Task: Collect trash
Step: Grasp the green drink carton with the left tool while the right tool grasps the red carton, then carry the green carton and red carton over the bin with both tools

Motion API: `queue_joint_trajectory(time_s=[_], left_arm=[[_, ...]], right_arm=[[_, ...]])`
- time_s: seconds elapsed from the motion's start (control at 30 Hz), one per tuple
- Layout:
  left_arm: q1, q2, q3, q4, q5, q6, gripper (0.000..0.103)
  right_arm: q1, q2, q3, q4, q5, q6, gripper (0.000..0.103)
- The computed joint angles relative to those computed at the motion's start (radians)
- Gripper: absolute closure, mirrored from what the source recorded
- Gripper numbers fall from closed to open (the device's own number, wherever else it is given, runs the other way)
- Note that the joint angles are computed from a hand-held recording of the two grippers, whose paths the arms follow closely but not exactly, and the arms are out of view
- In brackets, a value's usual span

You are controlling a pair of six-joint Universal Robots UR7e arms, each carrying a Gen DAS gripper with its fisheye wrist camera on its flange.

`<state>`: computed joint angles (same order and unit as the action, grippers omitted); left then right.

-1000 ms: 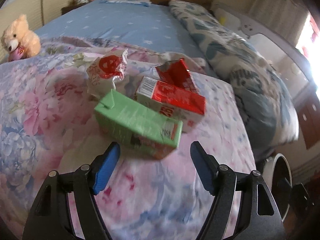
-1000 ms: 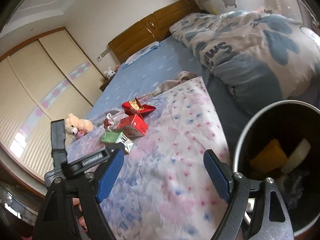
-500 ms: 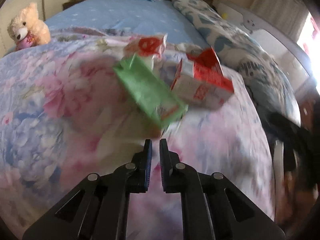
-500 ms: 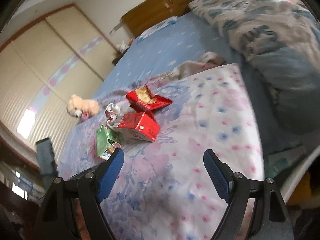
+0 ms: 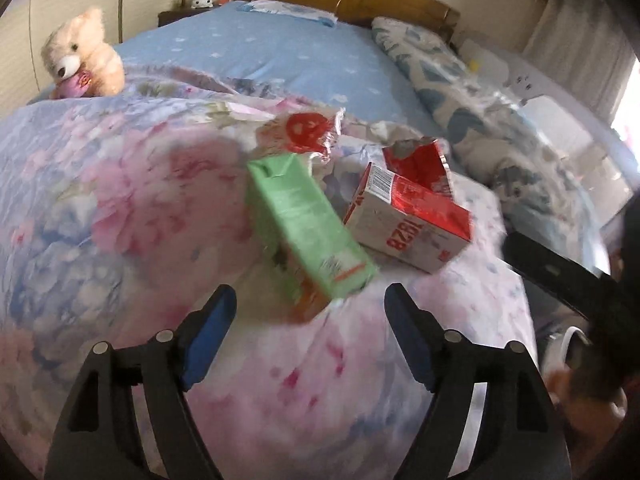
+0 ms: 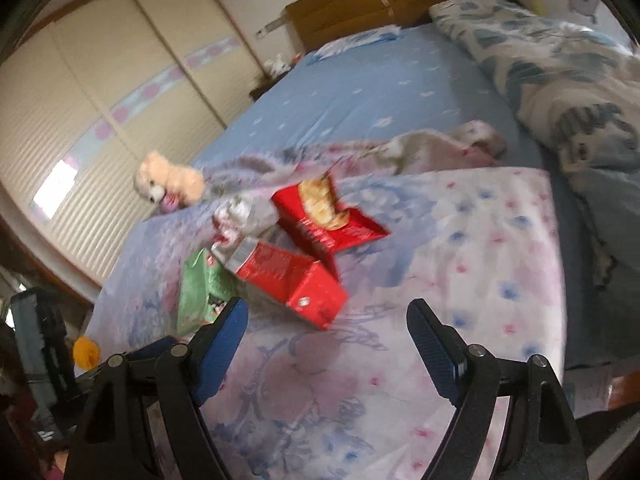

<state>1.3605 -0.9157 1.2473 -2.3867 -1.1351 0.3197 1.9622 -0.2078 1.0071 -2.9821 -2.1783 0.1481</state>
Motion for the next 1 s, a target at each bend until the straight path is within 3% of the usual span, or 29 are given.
queue_joint_trajectory(time_s=[0.07,0.1,0.13,0.33,0.5,0.57,0.6,0.63,0.77,0.9,1.0], left_arm=[[-0.007,0.029,-0.004,-0.053,0.057,0.020,0.030],[-0.004,0.036,-0.013,-0.058,0.059,0.031,0.055],[-0.002,0.037,-0.016,-0.064,0.060,0.043,0.062],[0.070,-0.013,-0.100,0.164,-0.125,0.095,0.070],[0.107,-0.073,-0.113,0.322,-0.191,0.163,0.072],[0.114,-0.101,-0.093,0.338,-0.195,0.190,0.072],[0.117,-0.115,-0.083,0.346,-0.196,0.202,0.072],[0.119,-0.128,-0.071,0.347,-0.195,0.210,0.072],[0.128,-0.178,-0.016,0.344,-0.194,0.252,0.072],[0.136,-0.214,0.032,0.310,-0.196,0.277,0.072],[0.130,-0.235,0.086,0.227,-0.146,0.287,0.067]], right_arm=[[-0.001,-0.016,0.027,-0.016,-0.007,0.027,0.020],[-0.001,-0.020,0.035,-0.018,-0.010,0.036,0.020],[-0.001,-0.019,0.029,-0.013,-0.013,0.036,0.020],[0.003,0.063,-0.120,0.066,0.012,-0.071,0.020],[0.002,0.188,-0.365,0.228,0.002,-0.189,0.021],[0.006,0.223,-0.432,0.291,-0.016,-0.201,0.033],[0.008,0.230,-0.451,0.331,-0.022,-0.185,0.057],[0.010,0.228,-0.448,0.354,-0.026,-0.167,0.067],[0.041,0.161,-0.281,0.271,-0.033,-0.140,0.068],[0.083,0.085,-0.091,0.206,-0.057,-0.032,0.068],[0.101,0.064,-0.019,0.173,-0.048,0.007,0.066]])
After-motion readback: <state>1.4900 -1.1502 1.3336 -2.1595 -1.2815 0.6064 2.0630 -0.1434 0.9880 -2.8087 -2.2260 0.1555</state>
